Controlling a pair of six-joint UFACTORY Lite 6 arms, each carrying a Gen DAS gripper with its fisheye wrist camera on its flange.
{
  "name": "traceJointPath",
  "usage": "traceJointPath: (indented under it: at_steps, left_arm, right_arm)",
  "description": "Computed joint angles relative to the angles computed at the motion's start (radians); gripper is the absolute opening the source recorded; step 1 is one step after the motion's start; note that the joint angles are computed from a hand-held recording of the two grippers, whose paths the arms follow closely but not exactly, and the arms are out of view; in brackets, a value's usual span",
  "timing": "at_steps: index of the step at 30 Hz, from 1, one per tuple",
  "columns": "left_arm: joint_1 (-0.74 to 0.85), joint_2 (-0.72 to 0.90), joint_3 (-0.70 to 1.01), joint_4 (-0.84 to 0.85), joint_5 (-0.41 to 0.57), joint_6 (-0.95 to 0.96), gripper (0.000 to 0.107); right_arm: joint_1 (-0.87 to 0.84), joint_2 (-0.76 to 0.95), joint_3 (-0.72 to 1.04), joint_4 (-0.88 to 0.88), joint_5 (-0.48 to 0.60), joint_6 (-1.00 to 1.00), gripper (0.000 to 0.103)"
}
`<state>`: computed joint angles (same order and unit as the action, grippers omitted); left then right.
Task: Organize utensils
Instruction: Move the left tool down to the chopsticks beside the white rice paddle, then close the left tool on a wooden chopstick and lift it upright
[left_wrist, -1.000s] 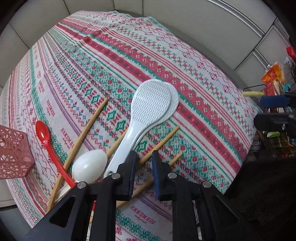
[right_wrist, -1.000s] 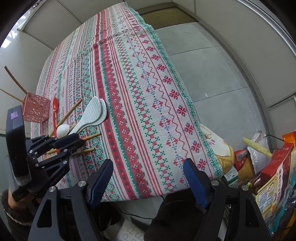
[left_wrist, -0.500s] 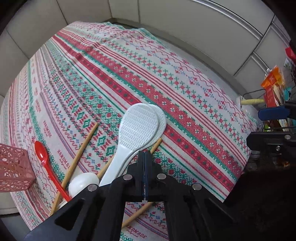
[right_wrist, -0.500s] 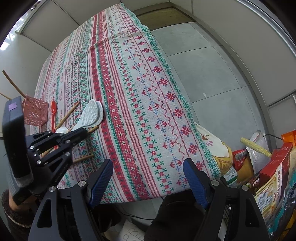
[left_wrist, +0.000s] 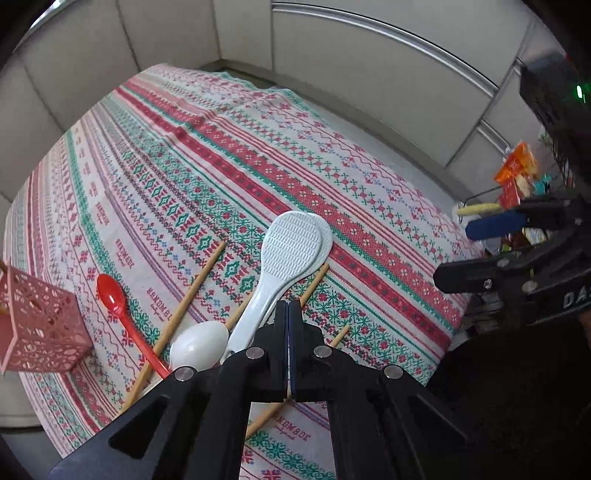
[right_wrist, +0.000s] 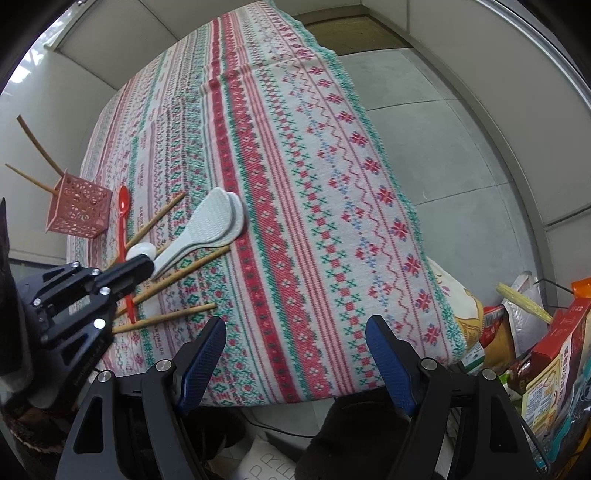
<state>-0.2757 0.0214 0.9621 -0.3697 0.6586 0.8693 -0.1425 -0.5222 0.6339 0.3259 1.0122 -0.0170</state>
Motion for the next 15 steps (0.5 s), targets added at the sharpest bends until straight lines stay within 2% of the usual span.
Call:
traceJointPath:
  at_steps: [4,11,12,13,15]
  left_arm:
    - [-0.029,0.072,0.02,0.02,-0.002,0.006,0.001]
    - [-0.085,0.148,0.034,0.111,-0.068,-0.05,0.003]
    - [-0.088,0.16,0.044,0.124,-0.063,-0.068,0.008]
    - [-0.089,0.173,0.052,0.128,-0.06,-0.075,0.017]
    - [-0.084,0.181,0.049,0.105,-0.065,-0.031,0.027]
  right_arm:
    - [-0.004,-0.003,0.004,0.001,0.001,-0.006,0.079]
    - [-0.152,-0.013,-0.021,0.008,0.03,-0.113,0.079]
    - [-0.172,-0.013,-0.022,0.011,0.033,-0.128,0.079]
    - [-0.192,-0.013,-0.022,0.015,0.036,-0.146,0.079]
    - [-0.222,-0.008,-0.023,0.02,0.041,-0.173,0.079]
